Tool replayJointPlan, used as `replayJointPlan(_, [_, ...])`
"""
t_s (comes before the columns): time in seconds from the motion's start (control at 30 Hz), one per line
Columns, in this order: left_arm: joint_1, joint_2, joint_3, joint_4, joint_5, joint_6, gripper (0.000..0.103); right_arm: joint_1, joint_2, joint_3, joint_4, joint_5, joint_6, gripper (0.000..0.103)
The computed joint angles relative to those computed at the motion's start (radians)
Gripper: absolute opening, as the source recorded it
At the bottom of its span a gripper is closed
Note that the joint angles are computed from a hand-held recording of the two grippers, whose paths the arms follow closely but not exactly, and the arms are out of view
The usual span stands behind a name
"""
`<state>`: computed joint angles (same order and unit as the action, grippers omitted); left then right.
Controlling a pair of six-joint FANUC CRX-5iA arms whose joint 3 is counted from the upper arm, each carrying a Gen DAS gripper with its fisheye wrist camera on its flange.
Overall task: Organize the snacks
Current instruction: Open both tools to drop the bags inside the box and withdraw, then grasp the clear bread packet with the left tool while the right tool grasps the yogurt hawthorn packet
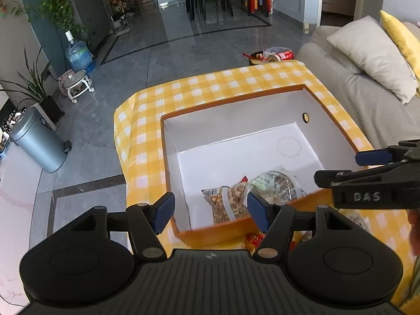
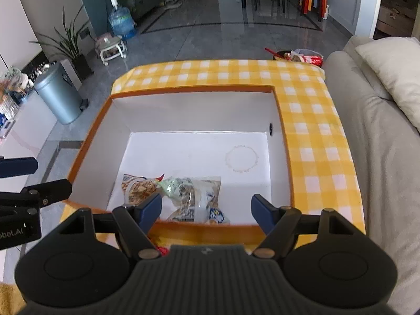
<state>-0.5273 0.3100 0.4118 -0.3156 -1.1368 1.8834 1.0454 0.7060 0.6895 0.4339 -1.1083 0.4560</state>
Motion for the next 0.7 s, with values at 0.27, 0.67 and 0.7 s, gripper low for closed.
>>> replayJointPlan(0.27, [-0.004,-0.108,-0.148,0.016,0.044,0.035,0.075,0.066,-0.131,-0.224,0.077,0.067,-0.123,0.074])
replayJointPlan(0.67, [-0.03,-0.23,-0.327,0.021,0.116,0.187,0.076,0.137,-0.247,-0.463,0.136,0.146,-0.234,0.075])
replayJointPlan(0.7, [-0.029,-0.236,-0.34,0.034,0.128,0.186,0.076,0.14,-0.259,-0.49,0.142,0.16,-0.25,0.075])
